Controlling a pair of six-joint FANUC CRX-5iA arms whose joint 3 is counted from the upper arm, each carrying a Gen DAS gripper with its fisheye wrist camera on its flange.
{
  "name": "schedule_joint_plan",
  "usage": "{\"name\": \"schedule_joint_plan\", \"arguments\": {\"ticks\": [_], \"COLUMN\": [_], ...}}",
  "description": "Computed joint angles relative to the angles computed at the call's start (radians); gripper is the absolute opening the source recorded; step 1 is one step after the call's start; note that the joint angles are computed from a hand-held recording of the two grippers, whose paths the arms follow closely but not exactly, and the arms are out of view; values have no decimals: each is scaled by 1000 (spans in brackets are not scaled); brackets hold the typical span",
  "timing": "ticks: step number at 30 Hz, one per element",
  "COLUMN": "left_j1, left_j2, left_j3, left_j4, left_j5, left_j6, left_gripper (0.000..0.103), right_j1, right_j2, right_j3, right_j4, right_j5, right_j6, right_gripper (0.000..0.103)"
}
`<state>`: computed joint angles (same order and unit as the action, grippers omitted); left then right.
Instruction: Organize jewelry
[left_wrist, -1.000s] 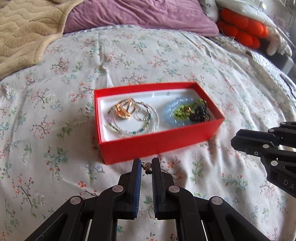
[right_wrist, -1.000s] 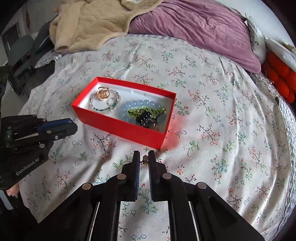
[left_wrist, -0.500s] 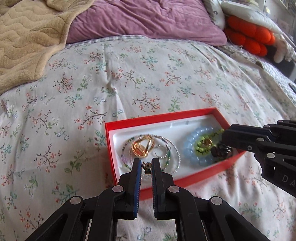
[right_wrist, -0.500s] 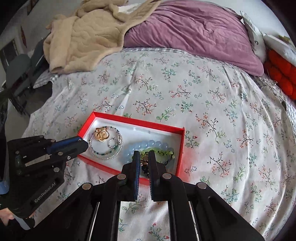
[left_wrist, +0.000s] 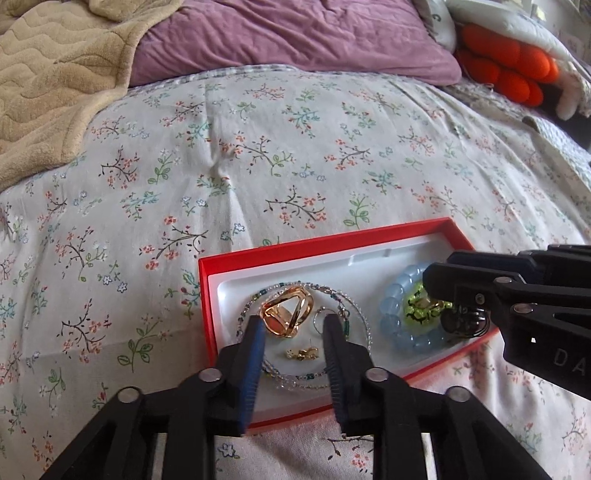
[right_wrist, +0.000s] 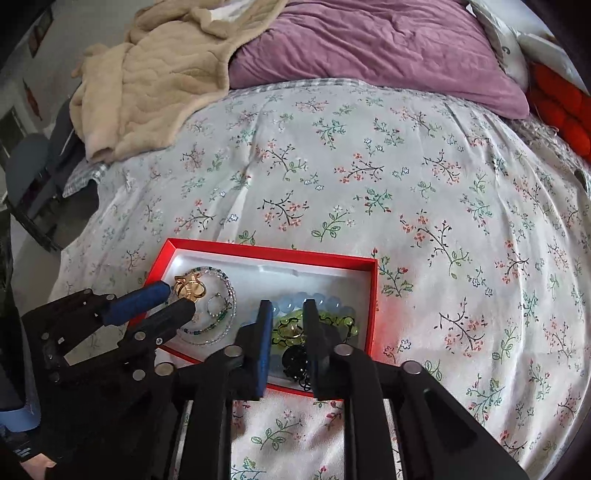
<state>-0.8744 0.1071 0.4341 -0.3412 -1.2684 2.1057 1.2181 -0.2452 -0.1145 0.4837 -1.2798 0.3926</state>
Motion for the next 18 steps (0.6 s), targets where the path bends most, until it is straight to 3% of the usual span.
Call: {"name": "schedule_joint_plan", "arguments": {"ticks": [2, 9, 11, 18], "left_j1": [-6, -16, -15, -12], "left_j2": [-2, -41, -53, -69], "left_j3": [4, -18, -30, -49], "left_j4": [-5, 0, 13, 41], "left_j5": [-9, -22, -30, -130], "left_j6": [-6, -5, -4, 68], "left_gripper": [34, 60, 72, 95], "right_j1": [13, 61, 82, 166], "right_j2": [-11, -45, -53, -78], "right_j3": [-12, -28, -31, -46], "right_j4": [24, 62, 67, 74], "right_j5": [-7, -63, -95, -217], "right_j6": [-24, -58, -66, -119], "right_gripper": [52, 56, 59, 71]}}
